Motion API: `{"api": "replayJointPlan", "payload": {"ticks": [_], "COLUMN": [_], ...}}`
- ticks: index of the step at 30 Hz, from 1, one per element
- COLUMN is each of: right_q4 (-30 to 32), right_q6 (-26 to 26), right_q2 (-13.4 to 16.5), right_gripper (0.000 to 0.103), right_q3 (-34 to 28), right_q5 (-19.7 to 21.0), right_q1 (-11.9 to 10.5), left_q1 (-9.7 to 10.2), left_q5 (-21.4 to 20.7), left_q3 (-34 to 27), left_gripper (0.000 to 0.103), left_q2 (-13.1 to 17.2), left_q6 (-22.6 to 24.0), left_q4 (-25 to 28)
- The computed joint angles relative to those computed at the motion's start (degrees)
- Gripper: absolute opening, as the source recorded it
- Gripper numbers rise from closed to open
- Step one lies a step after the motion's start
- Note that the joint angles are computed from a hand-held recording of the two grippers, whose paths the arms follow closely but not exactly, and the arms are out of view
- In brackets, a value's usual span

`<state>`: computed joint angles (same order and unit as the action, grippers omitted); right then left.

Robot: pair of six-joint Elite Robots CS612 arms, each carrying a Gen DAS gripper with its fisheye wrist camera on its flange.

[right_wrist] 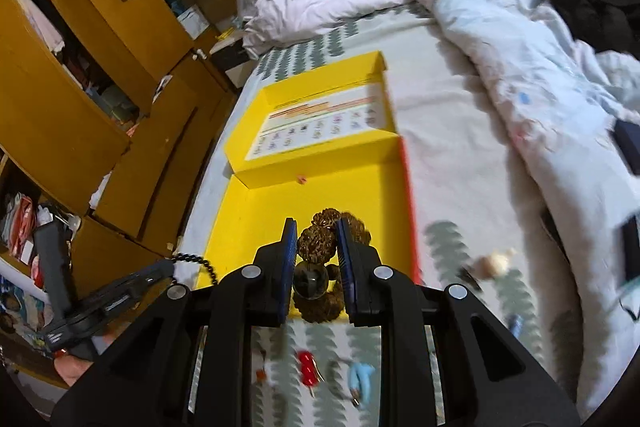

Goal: Organize jewelry
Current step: 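Lift both bracelets out of the box over the bedspread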

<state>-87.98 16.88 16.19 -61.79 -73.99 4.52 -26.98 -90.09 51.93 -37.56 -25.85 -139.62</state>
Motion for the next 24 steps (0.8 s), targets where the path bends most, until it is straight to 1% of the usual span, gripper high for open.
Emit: {"api": "replayJointPlan", "payload": {"ticks": [2, 7, 10, 13, 17, 24], "right_q4": [1.62, 4.48, 5.16, 5.1, 4.97, 2.6], "right_q6": [0.25, 1.8, 2.6, 3.07, 3.21, 3.37], "right_q2": [1.07, 4.1, 4.82, 4.95, 4.16, 1.92], "right_gripper": [0.021, 0.021, 0.021, 0.021, 0.021, 0.021], "right_q3": [-2.38, -8.35, -9.37, -8.87, -5.97, 0.7], "right_q5": [-0.58, -1.08, -1.16, -0.69, -0.2, -1.34], "right_q1": [-0.41, -1.86, -2.52, -3.12, -3.7, -4.14], "left_q1": [-0.85, -2.26, -3.02, -4.13, -5.07, -5.58], "left_q5": [0.8, 0.1, -0.9, -0.83, -2.78, -8.68], "left_q3": [2.95, 9.39, 12.49, 15.61, 18.4, 19.63], "left_gripper": [0.009, 0.009, 0.009, 0.009, 0.009, 0.009], "left_q2": [-1.81, -5.19, -6.66, -8.05, -9.06, -9.23], "left_q6": [2.13, 5.15, 6.96, 10.03, 13.34, 16.62], "left_q4": [-1.49, -4.58, -5.64, -6.96, -7.31, -4.48]}}
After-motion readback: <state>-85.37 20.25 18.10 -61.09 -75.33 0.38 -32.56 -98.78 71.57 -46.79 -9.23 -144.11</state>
